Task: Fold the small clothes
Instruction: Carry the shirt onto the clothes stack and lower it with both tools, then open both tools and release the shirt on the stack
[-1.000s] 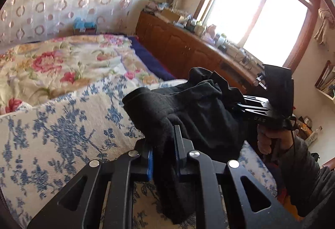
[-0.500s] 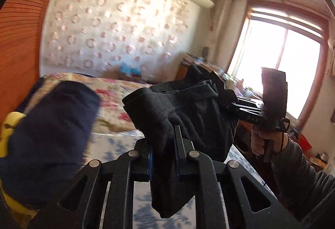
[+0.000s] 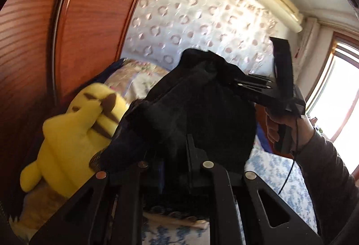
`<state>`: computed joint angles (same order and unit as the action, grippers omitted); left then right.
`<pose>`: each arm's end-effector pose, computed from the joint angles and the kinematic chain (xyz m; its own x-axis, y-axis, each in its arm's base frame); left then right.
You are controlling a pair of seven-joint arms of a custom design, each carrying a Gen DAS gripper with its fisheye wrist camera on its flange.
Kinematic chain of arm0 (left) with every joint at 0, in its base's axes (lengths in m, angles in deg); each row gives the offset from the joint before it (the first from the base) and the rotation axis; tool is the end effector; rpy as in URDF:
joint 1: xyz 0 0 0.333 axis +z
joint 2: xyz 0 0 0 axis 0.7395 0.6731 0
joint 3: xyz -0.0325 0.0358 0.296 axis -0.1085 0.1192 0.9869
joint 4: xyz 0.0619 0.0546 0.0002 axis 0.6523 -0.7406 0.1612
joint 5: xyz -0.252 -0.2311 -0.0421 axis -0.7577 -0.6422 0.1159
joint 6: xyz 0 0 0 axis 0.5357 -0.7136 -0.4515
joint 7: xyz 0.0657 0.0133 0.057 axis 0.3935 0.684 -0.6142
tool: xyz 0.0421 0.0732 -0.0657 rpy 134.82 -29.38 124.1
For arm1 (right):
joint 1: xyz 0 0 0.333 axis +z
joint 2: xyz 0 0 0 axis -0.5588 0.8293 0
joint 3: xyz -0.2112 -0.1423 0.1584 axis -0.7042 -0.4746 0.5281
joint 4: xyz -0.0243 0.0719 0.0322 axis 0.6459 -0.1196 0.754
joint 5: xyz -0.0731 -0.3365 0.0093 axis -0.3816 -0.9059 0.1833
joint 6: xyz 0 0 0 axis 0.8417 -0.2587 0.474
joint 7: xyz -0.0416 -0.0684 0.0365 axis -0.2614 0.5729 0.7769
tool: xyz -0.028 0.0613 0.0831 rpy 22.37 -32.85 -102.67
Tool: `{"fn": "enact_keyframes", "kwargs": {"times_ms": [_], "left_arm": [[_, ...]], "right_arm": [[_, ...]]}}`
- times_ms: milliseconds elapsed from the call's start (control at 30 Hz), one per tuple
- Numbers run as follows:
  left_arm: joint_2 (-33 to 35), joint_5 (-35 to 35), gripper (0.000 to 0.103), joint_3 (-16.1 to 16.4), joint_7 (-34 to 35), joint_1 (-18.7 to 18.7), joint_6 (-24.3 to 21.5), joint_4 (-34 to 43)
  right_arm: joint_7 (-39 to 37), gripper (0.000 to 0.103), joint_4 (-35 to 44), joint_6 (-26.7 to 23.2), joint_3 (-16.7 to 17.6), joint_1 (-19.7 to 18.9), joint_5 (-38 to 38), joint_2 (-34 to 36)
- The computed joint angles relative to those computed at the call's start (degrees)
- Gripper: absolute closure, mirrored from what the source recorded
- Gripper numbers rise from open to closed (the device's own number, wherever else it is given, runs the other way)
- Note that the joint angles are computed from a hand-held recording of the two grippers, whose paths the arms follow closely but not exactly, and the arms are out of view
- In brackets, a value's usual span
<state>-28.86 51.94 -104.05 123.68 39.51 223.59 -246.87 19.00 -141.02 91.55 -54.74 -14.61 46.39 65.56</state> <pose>0.2969 -0.1671 0.5042 -0.0428 -0.9115 0.4090 -0.5510 -0.3200 -0.7708 0.5456 0.2472 0.5801 0.7088 -0.6272 0.3230 -0.1955 -0.6146 -0.7642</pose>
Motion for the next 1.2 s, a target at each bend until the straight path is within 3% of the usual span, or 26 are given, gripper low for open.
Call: {"fn": "enact_keyframes", "kwargs": {"times_ms": [33, 133, 233, 333, 400, 467, 600, 667, 867, 1033, 1200], "left_arm": [[0.7, 0.0, 0.087, 0.2, 0.0, -0.1, 0.0, 0.0], [2.6, 0.3, 0.087, -0.8, 0.2, 1.3, 0.0, 0.8], [2.3, 0.2, 0.087, -1.7, -0.3, 1.5, -1.1, 1.0], [1.4, 1.1, 0.085, -3.0, -0.3, 2.5, -2.7, 1.3], [0.7, 1.6, 0.081, -3.0, -0.2, 2.8, -3.8, 1.6], [-1.0, 2.3, 0.069, -3.7, -0.2, 3.5, -5.0, 1.4], [-4.9, 4.2, 0.045, -6.4, -1.0, 6.5, -5.6, 0.6], [-7.9, 4.9, 0.023, -7.8, -1.9, 7.6, -6.4, 0.1], [-13.4, 8.0, 0.016, -10.5, -3.2, 8.6, -11.1, 1.0], [-14.7, 9.9, 0.016, -11.4, -4.6, 5.1, -14.2, 2.1], [-13.0, 11.7, 0.016, -12.7, -5.7, 2.5, -15.7, 4.0]], "right_arm": [[2.6, 0.085, 0.8, 1.7, -0.6, 1.2, -3.1, 2.1], [2.9, 0.083, 3.3, 3.3, 0.9, 0.7, -1.5, 5.3], [5.4, 0.081, 6.6, 0.3, 0.5, 0.5, -1.8, 7.1], [9.3, 0.063, 5.9, -2.2, -0.1, 0.2, -1.1, 4.9], [12.3, 0.052, 5.3, -0.9, -0.3, 0.5, -0.7, 3.7], [10.5, 0.043, 3.3, 0.4, 0.9, -0.6, 2.9, 1.6], [7.4, 0.036, -2.5, 2.3, 1.3, -0.1, 7.0, -3.6], [6.8, 0.035, -6.1, 3.2, 1.0, 0.6, 8.8, -6.5], [-0.5, 0.033, -21.6, 6.3, -3.0, 5.1, 19.4, -20.0], [3.5, 0.028, -33.7, 8.3, -4.6, 7.4, 18.1, -32.0], [10.5, 0.024, -45.0, 9.7, -2.7, 4.7, 14.5, -43.9]]}}
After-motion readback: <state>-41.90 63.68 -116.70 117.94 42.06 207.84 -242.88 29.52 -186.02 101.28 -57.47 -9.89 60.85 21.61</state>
